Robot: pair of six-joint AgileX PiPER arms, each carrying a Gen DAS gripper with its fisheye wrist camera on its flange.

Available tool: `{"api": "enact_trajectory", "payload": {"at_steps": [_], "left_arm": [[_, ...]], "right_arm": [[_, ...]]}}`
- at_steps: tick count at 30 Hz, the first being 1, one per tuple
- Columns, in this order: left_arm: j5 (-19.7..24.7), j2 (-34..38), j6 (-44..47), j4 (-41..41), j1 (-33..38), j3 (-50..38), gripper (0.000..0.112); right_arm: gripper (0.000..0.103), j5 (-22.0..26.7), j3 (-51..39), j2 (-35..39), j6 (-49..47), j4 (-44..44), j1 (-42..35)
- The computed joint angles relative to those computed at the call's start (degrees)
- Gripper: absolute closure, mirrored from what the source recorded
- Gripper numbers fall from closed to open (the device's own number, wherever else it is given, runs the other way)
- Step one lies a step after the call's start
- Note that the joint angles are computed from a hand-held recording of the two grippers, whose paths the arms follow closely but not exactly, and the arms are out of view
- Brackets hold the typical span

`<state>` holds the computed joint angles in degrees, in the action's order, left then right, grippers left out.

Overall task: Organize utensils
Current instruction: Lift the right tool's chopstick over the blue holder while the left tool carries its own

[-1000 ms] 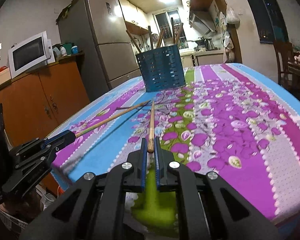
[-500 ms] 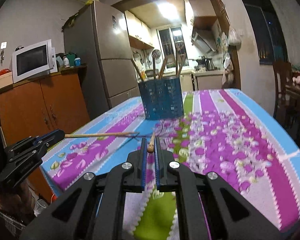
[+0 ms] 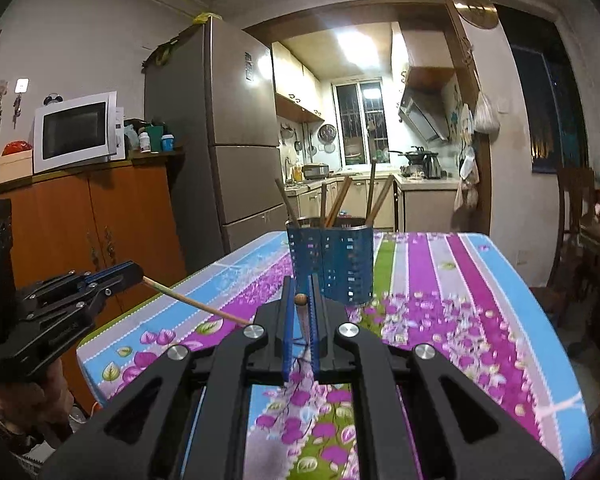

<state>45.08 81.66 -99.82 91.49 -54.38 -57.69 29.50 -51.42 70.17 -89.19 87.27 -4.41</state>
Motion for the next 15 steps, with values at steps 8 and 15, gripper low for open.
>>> {"api": "enact_trajectory", "payload": {"at_steps": [8, 15], "left_arm": [[-5.67, 2.95, 10.71, -7.47, 4.57, -7.74, 0.105], [-11.41, 5.83, 23.89, -18.59, 10.14, -16.08, 0.105]], "right_arm": [[0.098, -0.94, -6.53, 3.62, 4.98, -4.08, 1.99], [0.098, 1.47, -15.34, 9.1, 14.53, -10.55, 1.39]]}}
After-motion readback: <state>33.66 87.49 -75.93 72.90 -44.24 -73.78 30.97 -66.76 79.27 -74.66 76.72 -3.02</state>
